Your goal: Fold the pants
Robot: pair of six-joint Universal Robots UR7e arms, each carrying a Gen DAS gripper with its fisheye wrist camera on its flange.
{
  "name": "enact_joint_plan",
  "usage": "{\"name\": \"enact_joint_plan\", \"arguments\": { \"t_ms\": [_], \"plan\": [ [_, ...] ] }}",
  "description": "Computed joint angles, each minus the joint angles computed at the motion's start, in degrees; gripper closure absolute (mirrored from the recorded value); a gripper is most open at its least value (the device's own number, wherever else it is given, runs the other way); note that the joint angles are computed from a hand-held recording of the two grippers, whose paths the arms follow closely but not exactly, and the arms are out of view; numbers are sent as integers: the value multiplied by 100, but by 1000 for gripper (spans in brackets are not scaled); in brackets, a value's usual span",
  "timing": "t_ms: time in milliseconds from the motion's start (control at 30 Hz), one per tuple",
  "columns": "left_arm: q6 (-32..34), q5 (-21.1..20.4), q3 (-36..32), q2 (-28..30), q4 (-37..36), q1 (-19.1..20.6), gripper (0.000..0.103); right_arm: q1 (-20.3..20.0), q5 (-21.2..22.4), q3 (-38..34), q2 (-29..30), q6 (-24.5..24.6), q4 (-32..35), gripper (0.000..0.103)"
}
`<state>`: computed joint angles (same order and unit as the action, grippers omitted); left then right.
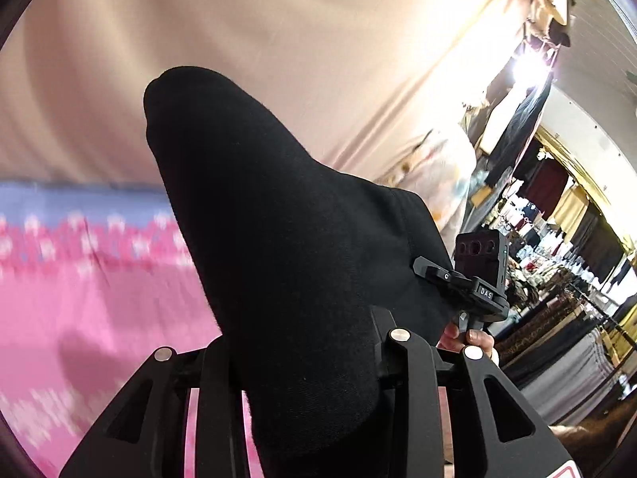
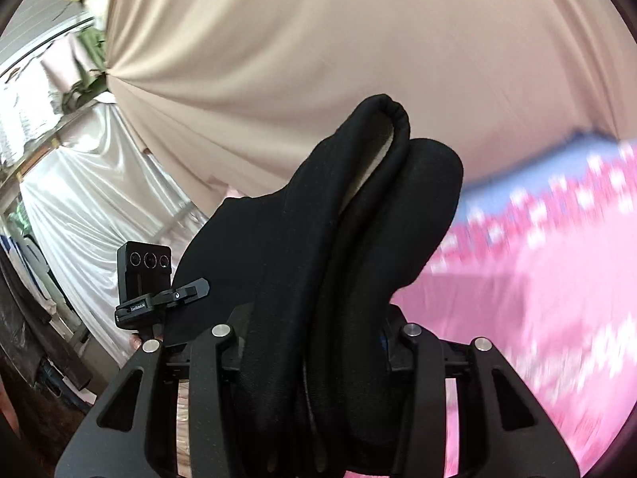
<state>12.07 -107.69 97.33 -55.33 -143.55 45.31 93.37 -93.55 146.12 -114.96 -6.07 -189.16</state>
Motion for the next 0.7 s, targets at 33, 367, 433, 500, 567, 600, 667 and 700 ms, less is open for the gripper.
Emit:
{"name": "enact_joint_plan", "arguments": {
  "t_ms": [33, 367, 433, 500, 567, 600, 667, 700],
  "plan": [
    [-14, 23, -131, 63, -6, -21, 74, 25, 1, -200, 108, -34, 59, 62],
    [-11, 338, -1374, 1030, 82, 145, 74, -993, 825, -1311, 834, -200, 659, 62],
    [-24, 427, -1678, 1377, 210, 249, 74, -1391, 1072, -1389, 1041, -164, 657, 62],
    [-19, 572, -1993, 1741, 364, 356, 74, -1730, 1246, -1467, 1279, -89, 655, 62],
    [-43, 669, -2306, 2058, 562, 451, 74, -2053, 1397, -1532, 1493, -52, 676, 62],
    [-79, 735, -2500, 2271, 698, 521, 74, -2238, 1487, -1567, 1623, -42, 686, 62],
    [-101, 792, -2753, 2544, 840, 616, 74, -2546, 1608, -1633, 1871, -63, 701, 62],
    [-113, 835, -2869, 2702, 889, 677, 74, -2652, 1657, -1655, 1956, -66, 700, 62]
  ]
}}
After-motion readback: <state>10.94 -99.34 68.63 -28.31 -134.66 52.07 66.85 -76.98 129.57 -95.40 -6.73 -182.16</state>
